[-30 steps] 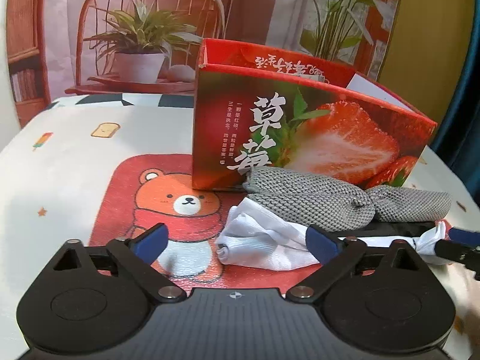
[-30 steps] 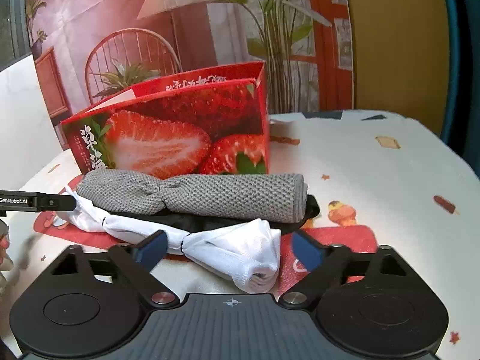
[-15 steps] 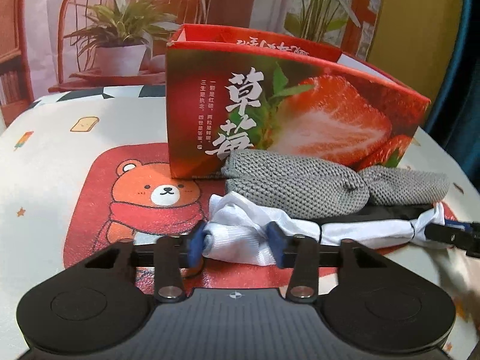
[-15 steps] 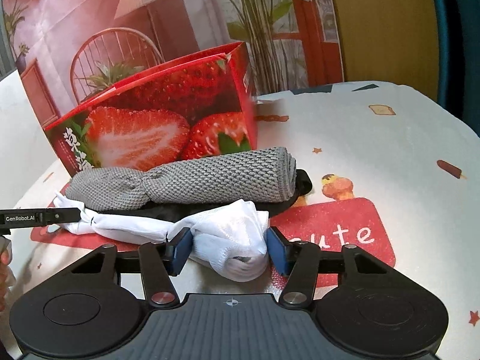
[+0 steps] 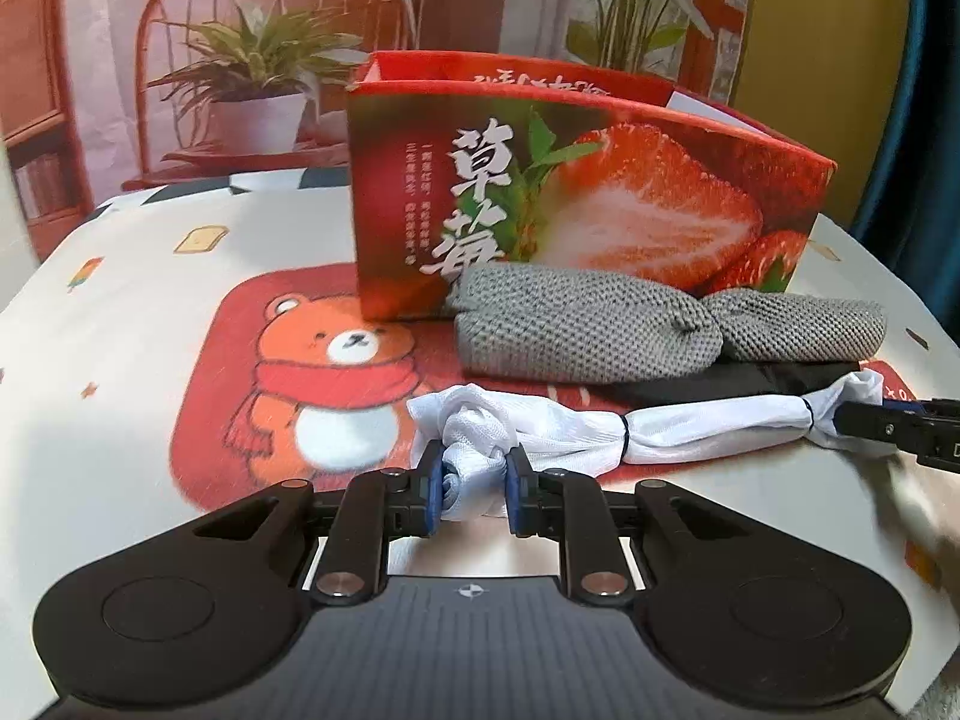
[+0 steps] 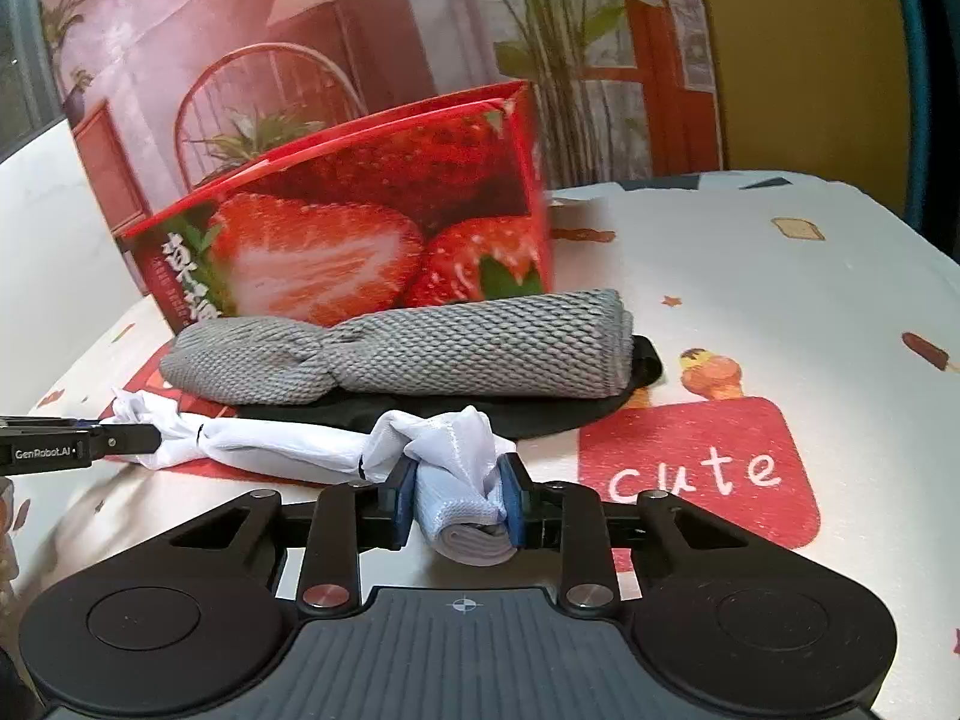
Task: Organize soft objects
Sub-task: 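Close both grippers on the white knotted cloth, then lift the white cloth and carry it over the red box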
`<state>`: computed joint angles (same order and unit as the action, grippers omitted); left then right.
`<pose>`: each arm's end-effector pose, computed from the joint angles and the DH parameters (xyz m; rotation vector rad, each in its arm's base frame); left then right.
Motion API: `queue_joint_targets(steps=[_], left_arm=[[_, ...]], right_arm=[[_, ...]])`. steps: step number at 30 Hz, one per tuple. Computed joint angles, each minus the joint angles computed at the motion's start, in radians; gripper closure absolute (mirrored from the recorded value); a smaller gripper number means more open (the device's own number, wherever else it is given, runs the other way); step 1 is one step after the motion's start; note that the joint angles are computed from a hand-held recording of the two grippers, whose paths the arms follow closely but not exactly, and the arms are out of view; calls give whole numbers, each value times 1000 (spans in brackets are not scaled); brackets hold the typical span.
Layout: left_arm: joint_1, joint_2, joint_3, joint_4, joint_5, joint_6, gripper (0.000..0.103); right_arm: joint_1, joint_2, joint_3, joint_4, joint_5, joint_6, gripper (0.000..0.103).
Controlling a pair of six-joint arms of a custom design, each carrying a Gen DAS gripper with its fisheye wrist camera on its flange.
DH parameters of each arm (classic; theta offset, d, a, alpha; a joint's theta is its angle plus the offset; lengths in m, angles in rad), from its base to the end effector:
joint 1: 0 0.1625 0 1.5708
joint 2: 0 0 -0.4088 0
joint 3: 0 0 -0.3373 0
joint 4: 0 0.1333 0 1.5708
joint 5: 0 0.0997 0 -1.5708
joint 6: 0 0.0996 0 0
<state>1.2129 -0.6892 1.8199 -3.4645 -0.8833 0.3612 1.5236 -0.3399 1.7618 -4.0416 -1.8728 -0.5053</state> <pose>-0.0207 -0.6163 0.1306 0.5010 2.2733 -0.9230 0.0768 -0.5718 0.0042 0.3275 -2.3034 1.1937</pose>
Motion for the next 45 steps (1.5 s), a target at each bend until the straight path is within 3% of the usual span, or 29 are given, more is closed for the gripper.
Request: queue_joint_targets(steps=[6, 12, 33, 45], left_arm=[[-13, -40, 91, -43, 35, -87, 82], [-20, -42, 122, -77, 53, -93, 81], [-6, -46, 124, -92, 17, -104, 82], [-65, -89, 132, -222, -4, -9, 83]], right_arm=[[9, 8, 3, 5, 15, -72, 79], [19, 19, -3, 10, 13, -134, 80], [22, 24, -8, 15, 2, -166, 81], [39, -9, 44, -69, 91, -184, 84]])
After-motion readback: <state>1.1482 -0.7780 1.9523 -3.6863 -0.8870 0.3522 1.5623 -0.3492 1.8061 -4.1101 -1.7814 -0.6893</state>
